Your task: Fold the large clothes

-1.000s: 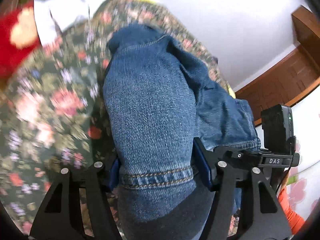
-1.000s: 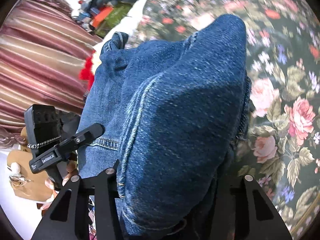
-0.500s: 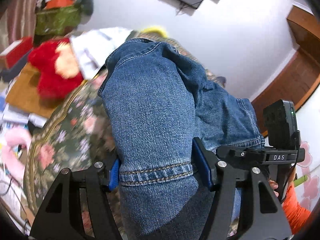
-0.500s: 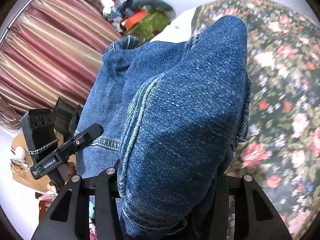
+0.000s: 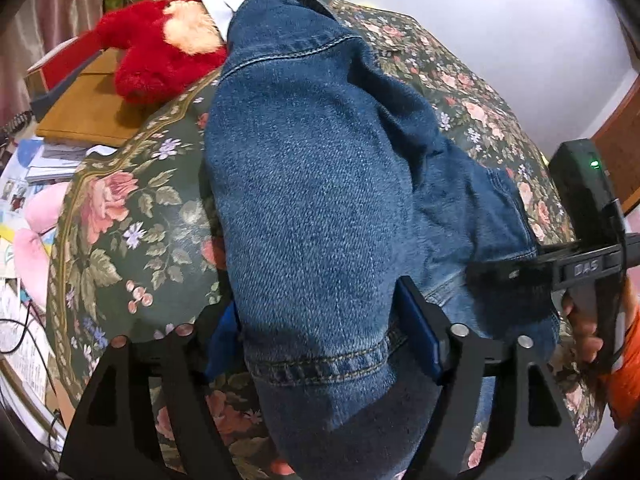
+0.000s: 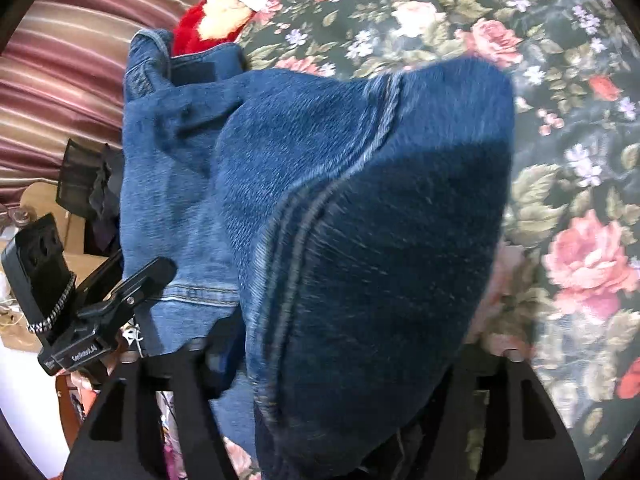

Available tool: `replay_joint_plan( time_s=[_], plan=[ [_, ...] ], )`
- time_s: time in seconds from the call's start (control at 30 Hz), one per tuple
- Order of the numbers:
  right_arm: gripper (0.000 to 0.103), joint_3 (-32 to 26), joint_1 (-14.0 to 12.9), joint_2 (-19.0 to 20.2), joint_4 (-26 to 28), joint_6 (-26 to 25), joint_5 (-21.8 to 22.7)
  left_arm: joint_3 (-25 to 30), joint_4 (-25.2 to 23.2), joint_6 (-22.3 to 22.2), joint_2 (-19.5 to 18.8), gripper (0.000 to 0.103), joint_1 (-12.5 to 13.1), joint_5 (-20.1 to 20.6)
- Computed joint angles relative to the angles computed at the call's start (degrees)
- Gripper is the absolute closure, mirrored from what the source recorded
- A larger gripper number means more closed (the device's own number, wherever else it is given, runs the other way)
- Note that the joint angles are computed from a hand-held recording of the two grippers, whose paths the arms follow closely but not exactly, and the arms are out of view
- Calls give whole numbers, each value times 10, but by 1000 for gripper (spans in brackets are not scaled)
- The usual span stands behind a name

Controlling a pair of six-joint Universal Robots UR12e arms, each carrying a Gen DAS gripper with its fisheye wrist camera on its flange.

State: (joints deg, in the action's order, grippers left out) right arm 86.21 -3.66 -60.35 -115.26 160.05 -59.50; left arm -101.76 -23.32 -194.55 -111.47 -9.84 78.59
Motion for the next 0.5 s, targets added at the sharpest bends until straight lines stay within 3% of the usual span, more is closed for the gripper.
replay_joint_plan(
  time_s=[0.07,0.13,0.27,0.37,0.5],
  plan=[
    [17,-6,2,-2,-23,3,-35,-4,0,-3,6,26,-4,13],
    [13,4,0,-16,-52,-13,-62,-6,-2,1,11,26,-9,35],
    [13,52,-5,-54,-137,-40,-108,-6,4,31,16,27,-32,125],
    [13,98,-7,-85,-208,-66,-129,-14,6,45,24,26,-46,159],
    [12,129,-5,-100,-201,-102,-131,-23,-9,56,26,21,-63,196]
  ],
)
